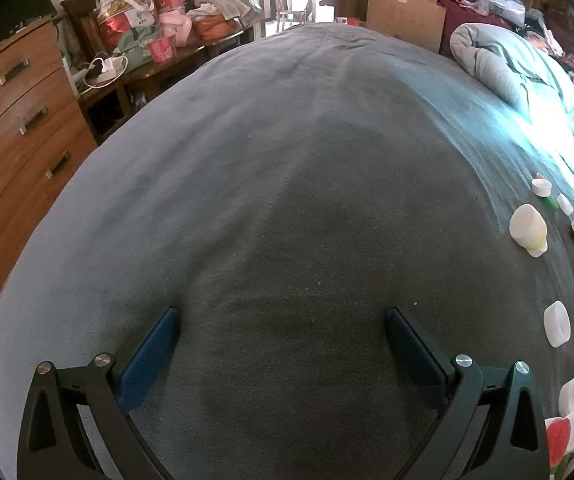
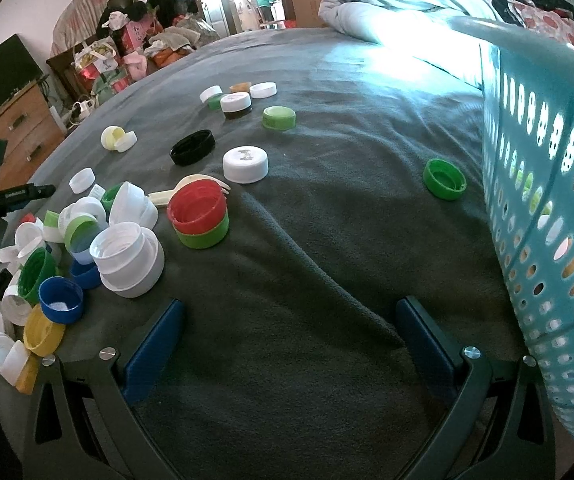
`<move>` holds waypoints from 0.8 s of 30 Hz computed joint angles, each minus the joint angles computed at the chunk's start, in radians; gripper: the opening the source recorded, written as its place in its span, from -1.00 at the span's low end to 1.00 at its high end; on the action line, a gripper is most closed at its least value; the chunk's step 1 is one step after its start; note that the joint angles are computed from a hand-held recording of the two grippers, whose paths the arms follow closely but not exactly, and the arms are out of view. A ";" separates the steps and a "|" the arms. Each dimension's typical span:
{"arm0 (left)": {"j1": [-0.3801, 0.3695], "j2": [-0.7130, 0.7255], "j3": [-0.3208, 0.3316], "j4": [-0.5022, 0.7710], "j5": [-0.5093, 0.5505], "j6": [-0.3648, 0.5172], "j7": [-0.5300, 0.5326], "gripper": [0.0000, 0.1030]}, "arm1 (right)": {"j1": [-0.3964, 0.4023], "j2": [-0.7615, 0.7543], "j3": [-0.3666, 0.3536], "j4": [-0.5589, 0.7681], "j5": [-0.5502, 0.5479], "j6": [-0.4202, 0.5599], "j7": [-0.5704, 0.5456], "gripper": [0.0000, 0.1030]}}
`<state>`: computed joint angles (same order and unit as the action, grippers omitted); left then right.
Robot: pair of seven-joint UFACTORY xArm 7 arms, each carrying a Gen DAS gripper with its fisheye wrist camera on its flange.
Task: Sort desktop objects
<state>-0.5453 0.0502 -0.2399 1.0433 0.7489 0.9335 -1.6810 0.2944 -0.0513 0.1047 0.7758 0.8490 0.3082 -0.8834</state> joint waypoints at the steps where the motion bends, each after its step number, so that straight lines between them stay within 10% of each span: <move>1: 0.000 0.000 0.000 -0.001 0.000 -0.002 -0.001 1.00 | -0.005 -0.006 0.002 -0.001 -0.051 0.007 0.044 0.99; 5: 0.006 -0.012 0.003 -0.008 -0.017 -0.016 0.012 1.00 | -0.032 -0.032 -0.002 0.025 -0.260 0.132 0.278 0.98; 11: 0.034 -0.072 -0.003 -0.048 -0.185 -0.102 0.217 1.00 | 0.035 -0.245 -0.034 -0.096 -0.191 0.092 0.236 0.98; 15: 0.034 -0.201 -0.055 -0.159 -0.166 -0.282 0.153 0.93 | 0.102 -0.395 -0.082 -0.176 -0.181 0.145 0.235 0.98; 24: -0.117 -0.109 -0.248 -0.053 -0.044 -0.206 0.152 0.69 | 0.267 -0.536 -0.100 -0.328 -0.266 0.116 0.218 0.98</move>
